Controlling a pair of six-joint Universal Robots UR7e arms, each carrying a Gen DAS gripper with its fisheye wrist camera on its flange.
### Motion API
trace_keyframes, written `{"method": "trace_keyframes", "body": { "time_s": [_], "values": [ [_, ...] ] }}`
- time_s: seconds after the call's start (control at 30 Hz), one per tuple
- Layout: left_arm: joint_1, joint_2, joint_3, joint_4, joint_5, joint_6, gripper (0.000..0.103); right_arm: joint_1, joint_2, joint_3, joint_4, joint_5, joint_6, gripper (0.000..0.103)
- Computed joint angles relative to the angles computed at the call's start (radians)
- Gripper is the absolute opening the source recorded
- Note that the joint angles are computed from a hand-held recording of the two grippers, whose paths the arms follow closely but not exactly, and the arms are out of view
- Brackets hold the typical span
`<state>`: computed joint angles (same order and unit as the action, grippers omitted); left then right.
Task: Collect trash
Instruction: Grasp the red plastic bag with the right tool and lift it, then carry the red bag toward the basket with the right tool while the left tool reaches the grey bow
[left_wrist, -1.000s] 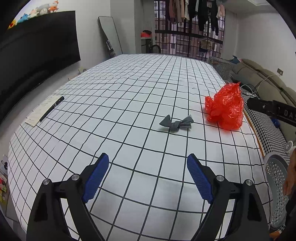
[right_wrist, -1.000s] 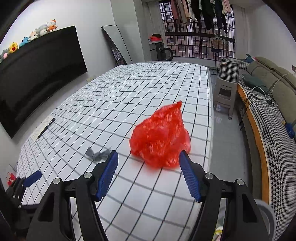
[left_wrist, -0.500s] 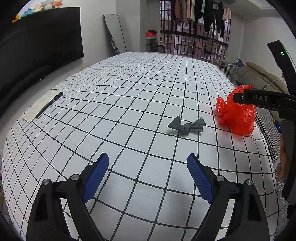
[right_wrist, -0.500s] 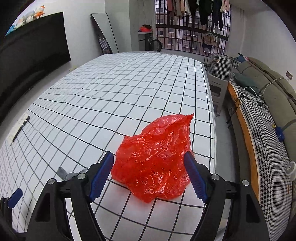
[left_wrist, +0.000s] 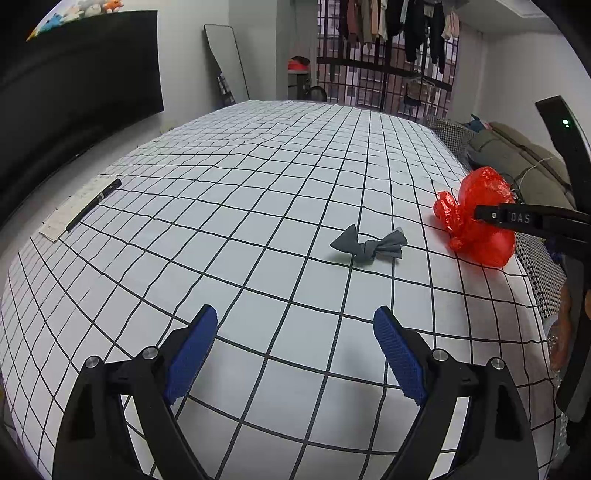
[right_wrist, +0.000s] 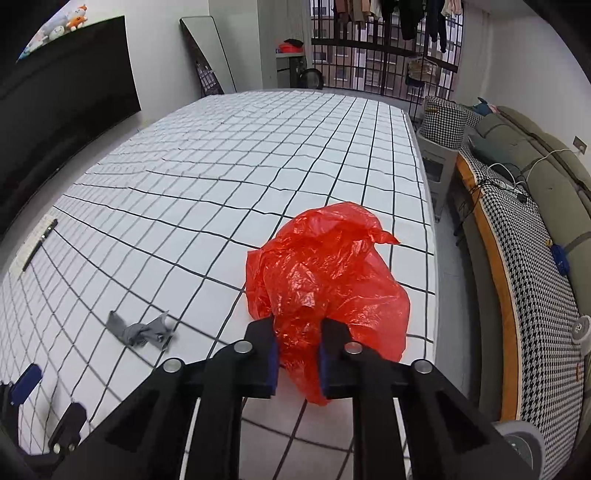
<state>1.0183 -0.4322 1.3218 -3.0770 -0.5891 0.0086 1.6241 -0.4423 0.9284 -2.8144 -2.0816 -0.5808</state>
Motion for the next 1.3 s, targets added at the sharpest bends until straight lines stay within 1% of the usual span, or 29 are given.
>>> {"method": "trace_keyframes", "body": {
  "time_s": [0.13, 0.27, 0.43, 0.63, 0.8, 0.9, 1.0, 1.07, 1.2, 1.3],
  "values": [
    [0.002, 0.0, -0.001, -0.003, -0.002, -0.001, 0.085, -0.002, -0.105, 0.15, -0.062, 0.064, 0.032, 0.014],
    [0.001, 0.001, -0.001, 0.0, -0.004, 0.006, 0.085, -0.006, -0.211, 0.299, -0.127, 0.104, 0.059, 0.014],
    [-0.002, 0.001, 0.002, -0.008, 0.001, 0.008, 0.085, -0.019, -0.32, 0.468, -0.21, 0.117, 0.063, 0.014],
    [-0.017, 0.023, -0.008, -0.032, 0.03, 0.055, 0.085, -0.05, -0.417, 0.624, -0.306, 0.124, 0.082, 0.014],
    [-0.031, 0.027, -0.011, 0.002, 0.033, 0.062, 0.085, -0.089, -0.48, 0.719, -0.354, 0.134, 0.109, 0.014],
    [-0.034, 0.022, -0.02, 0.06, 0.011, 0.046, 0.085, -0.111, -0.501, 0.747, -0.371, 0.139, 0.124, 0.014],
    [-0.03, 0.017, -0.052, 0.148, -0.026, 0.004, 0.085, -0.134, -0.529, 0.784, -0.395, 0.157, 0.133, 0.014],
    [-0.024, 0.02, -0.092, 0.21, -0.055, -0.018, 0.085, -0.148, -0.545, 0.8, -0.401, 0.172, 0.141, 0.014],
    [-0.016, 0.061, -0.183, 0.255, -0.043, 0.005, 0.085, -0.175, -0.574, 0.823, -0.398, 0.208, 0.157, 0.014],
    [-0.004, 0.087, -0.258, 0.311, -0.052, 0.001, 0.085, -0.185, -0.58, 0.829, -0.4, 0.22, 0.163, 0.014]
  ]
}}
